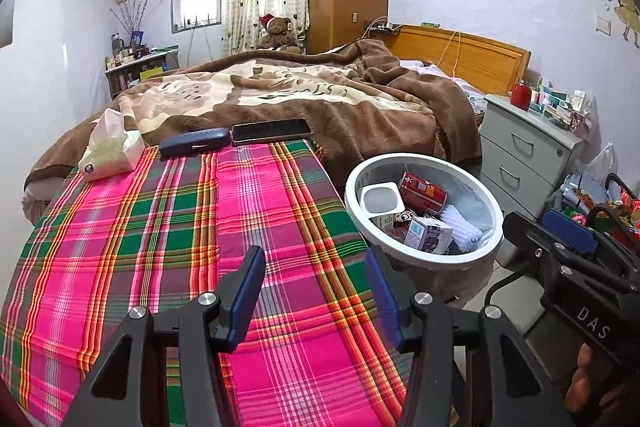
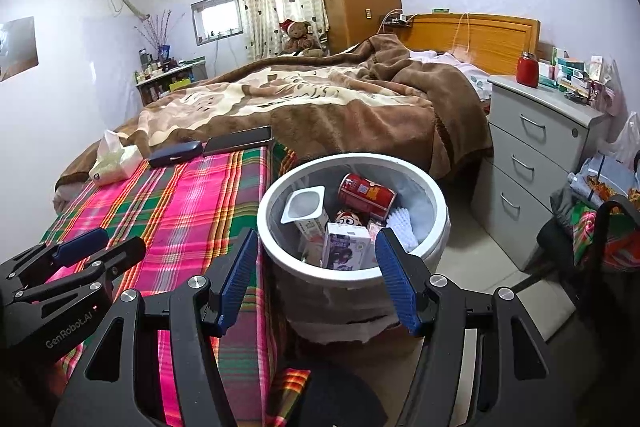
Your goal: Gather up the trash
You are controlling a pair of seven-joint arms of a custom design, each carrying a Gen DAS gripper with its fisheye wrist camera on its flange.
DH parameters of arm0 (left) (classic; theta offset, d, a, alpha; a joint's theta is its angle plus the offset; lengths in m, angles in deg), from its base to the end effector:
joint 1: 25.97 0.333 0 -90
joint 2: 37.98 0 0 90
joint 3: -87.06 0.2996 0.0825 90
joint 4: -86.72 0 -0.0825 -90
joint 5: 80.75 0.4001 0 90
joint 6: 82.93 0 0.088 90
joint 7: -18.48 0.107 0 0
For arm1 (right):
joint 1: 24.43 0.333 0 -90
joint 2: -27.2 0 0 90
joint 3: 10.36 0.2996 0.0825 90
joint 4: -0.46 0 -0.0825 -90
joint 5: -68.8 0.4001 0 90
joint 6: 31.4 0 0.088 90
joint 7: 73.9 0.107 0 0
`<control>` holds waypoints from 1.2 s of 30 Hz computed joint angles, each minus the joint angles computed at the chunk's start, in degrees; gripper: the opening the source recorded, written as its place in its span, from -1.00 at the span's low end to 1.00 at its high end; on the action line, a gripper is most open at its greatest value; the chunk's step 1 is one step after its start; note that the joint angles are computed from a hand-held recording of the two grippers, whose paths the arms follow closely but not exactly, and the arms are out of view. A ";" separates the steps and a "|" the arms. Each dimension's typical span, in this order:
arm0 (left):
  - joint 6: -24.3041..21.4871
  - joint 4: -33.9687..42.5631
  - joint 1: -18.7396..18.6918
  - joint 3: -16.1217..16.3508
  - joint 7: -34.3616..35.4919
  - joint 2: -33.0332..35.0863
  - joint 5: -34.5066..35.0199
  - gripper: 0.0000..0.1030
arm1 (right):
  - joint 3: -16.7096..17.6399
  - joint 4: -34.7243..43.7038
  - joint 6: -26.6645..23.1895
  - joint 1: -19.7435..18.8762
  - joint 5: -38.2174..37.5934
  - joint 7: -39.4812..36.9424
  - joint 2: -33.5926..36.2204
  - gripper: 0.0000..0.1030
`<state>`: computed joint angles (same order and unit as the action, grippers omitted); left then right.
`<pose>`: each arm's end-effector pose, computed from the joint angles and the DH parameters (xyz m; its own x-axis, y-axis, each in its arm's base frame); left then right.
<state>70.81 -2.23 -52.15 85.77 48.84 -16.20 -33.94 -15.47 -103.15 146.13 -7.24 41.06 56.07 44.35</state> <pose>0.6338 -0.3527 0.4889 -0.0507 -0.9984 0.0232 -0.6036 0.0122 -0.7972 0.6611 0.1875 0.4677 0.0805 -0.9866 -0.1419 -0.5555 0.0738 -0.8283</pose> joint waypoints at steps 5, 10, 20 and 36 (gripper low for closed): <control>-0.01 -0.10 0.01 0.00 -0.07 -0.07 -0.03 0.00 | 0.00 0.00 -0.26 0.08 -0.07 0.15 -0.07 0.21; 0.15 -0.38 0.05 -0.01 -0.24 -0.32 0.15 0.00 | -0.16 -0.06 -0.18 0.22 -0.33 0.36 -0.13 0.21; -0.19 -0.44 0.21 -0.32 -0.10 -0.47 -0.12 0.00 | -0.22 -0.12 -0.60 0.39 -0.73 0.82 -0.30 0.21; 0.37 -0.57 0.57 -0.57 0.99 -0.29 -1.53 0.00 | -0.08 -0.14 -0.77 0.36 -0.96 1.11 -0.35 0.21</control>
